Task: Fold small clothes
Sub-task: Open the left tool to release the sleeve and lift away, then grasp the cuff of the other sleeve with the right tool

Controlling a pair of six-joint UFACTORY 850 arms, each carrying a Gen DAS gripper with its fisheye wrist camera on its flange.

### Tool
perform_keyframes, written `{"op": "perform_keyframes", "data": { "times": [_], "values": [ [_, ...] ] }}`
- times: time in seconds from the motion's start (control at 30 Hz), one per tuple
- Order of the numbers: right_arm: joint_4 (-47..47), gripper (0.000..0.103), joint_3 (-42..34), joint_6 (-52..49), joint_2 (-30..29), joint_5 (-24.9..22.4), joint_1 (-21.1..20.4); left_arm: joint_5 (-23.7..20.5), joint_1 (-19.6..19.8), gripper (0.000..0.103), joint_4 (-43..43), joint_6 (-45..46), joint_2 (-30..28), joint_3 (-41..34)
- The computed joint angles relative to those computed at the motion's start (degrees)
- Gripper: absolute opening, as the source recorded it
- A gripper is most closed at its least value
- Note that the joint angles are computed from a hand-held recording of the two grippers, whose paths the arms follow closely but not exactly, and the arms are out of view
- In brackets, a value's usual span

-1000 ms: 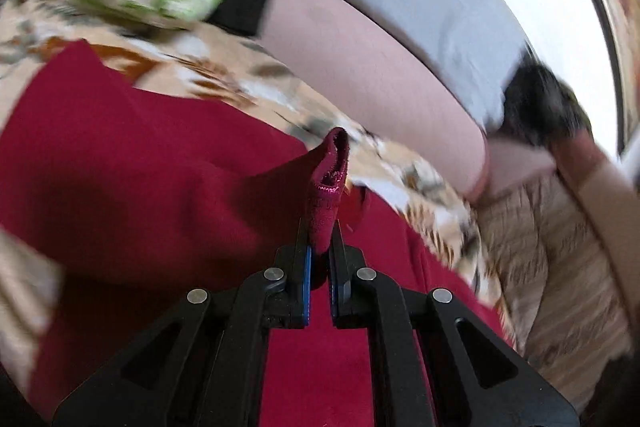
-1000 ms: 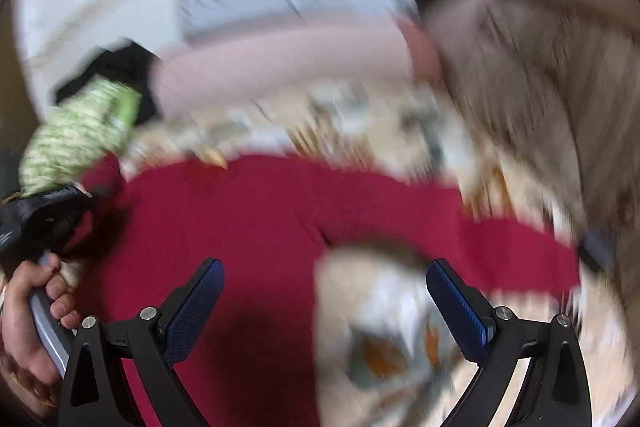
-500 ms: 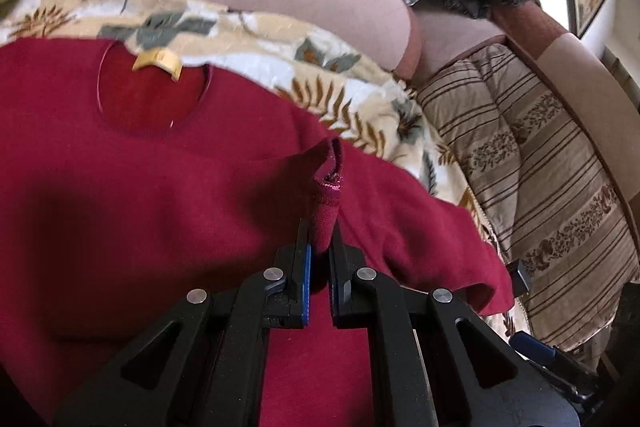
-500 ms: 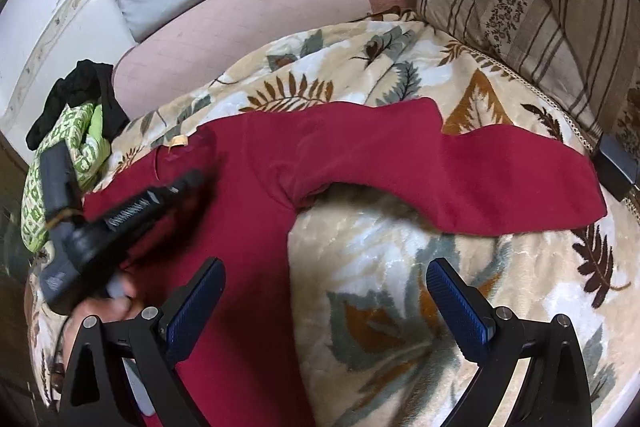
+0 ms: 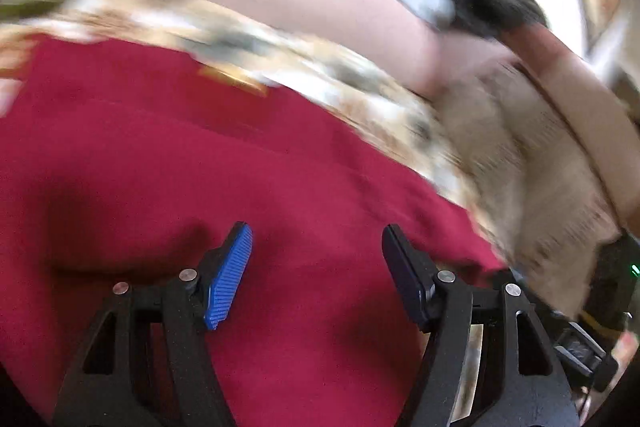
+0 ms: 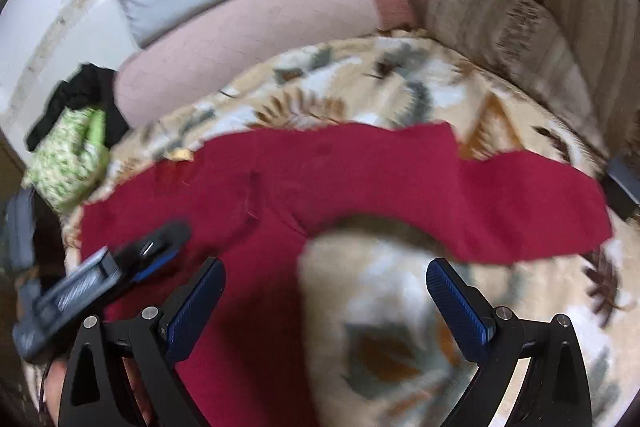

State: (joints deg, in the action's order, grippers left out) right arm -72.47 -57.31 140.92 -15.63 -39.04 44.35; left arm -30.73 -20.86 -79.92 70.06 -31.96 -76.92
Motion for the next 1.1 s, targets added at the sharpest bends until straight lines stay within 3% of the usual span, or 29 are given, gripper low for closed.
{"op": "perform_keyframes", "data": {
  "times": [0.07,0.13,0.17,0.2,0.27,0.3,0.37,0.47,0.53,0.6,0.67,0.73,0.8,0.9,1.1],
  "values": [
    [-7.01,0.096,-1.24,-0.36,-1.39,0.76,-0.56,8.3,2.46,0.067,4.66,-10.07,0.66,-0.19],
    [-14.73,0.084,-2.33,0.44,-3.12,2.83,-1.76,12.94,4.47,0.067,4.39,-12.63,0.43,-0.19],
    [-20.62,0.072,-2.43,4.08,-3.83,5.12,-2.78,15.23,5.25,0.067,1.34,-10.32,0.19,0.05],
    [-26.3,0.061,-2.81,9.4,-4.86,7.3,-3.9,16.13,6.02,0.067,-4.11,-5.6,-0.28,0.38],
    [-30.85,0.055,-5.13,13.37,-7.2,11.93,-5.56,14.81,7.42,0.053,-8.73,-3.01,-1.85,0.17],
    [-31.3,0.053,-7.47,11.76,-9.22,14.38,-6.1,14.48,7.62,0.051,-7.46,-5.25,-2.85,-0.62],
    [-26.2,0.051,-13.22,1.75,-13.95,17.59,-6.38,14.52,7.36,0.051,-8.68,-3.76,-3.43,-1.44],
    [-9.33,0.051,-18.94,-15.03,-19.63,19.6,-7.81,17.49,6.28,0.05,-1.99,-9.61,-3.72,-2.08],
    [0.91,0.035,-18.52,-22.85,-19.57,19.19,-8.73,16.99,6.51,0.049,-2.01,-11.88,-3.57,-2.02],
    [4.54,0.017,-17.11,-24.18,-18.21,18.18,-9.32,16.01,6.95,0.049,-6.07,-10.55,-3.64,-2.51],
    [4.62,0.015,-15.61,-21.32,-17.16,16.02,-9.48,12.73,7.53,0.049,-16.26,-0.55,-3.84,-3.76],
    [2.76,0.015,-15.04,-18.7,-16.99,16.72,-9.51,8.58,7.97,0.049,-19.26,4.8,-4.92,-5.91],
    [6.47,0.018,-16.86,-24.48,-18.03,14.19,-8.8,7.17,8.13,0.049,-15.02,0.65,-7.27,-9.37],
    [8.41,0.018,-18.2,-27.48,-18.99,11.9,-8.28,3.5,8.99,0.05,-3.68,-12.84,-14.23,-16.28],
    [7.48,0.018,-17.82,-27.98,-18.81,11.91,-8.32,3.71,8.94,0.05,1.72,-16.79,-16.05,-20.19]
  ]
}}
